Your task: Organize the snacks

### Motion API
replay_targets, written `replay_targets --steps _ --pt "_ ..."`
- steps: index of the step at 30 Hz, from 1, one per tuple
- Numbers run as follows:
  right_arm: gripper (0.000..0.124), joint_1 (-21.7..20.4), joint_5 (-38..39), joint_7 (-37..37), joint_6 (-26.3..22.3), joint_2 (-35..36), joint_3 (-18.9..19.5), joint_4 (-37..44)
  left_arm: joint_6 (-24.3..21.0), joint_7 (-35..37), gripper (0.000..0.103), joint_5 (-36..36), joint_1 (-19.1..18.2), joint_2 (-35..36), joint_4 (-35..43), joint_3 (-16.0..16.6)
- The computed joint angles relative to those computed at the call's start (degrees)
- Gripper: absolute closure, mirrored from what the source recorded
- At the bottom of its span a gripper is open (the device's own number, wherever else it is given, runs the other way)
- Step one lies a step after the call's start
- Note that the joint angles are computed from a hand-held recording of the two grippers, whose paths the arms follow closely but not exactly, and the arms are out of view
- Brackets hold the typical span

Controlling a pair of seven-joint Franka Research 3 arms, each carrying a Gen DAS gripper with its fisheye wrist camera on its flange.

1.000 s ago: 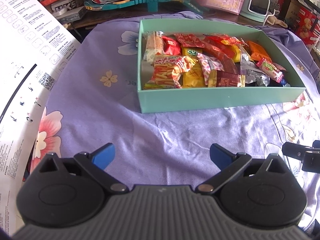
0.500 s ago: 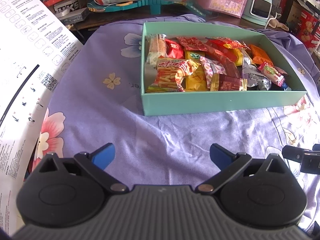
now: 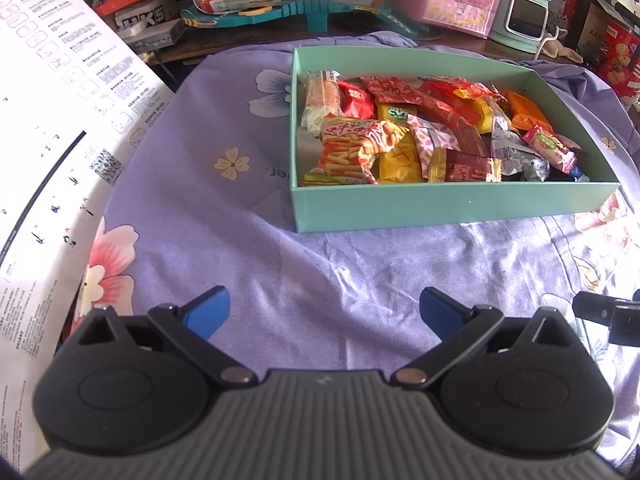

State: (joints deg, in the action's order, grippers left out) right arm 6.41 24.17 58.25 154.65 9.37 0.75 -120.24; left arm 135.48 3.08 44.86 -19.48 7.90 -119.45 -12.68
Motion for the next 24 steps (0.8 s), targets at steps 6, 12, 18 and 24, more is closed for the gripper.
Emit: replay_targets --steps 6,12,18,24 --pt "0.021 0.0 0.1 -0.5 0.2 -0.1 0.1 0.0 -0.2 -0.6 0.0 0.9 -0.1 -0.3 -0.2 0.0" --pt "0.021 0.1 0.1 -1.3 0.7 0.0 0.2 0.3 0.3 0.2 0.0 1.0 0.0 -0.4 -0.2 -0.1" --pt "0.021 0.2 0.0 -1.7 1.1 0.3 0.2 0.7 0.7 0.9 0.0 0.7 0.1 -0.5 -0.2 -0.1" --pt "0.021 0.2 -0.5 -1.2 1.1 0.5 0.1 0.8 0.4 1.8 0.0 0.7 -0.1 -0.4 0.1 -0.2"
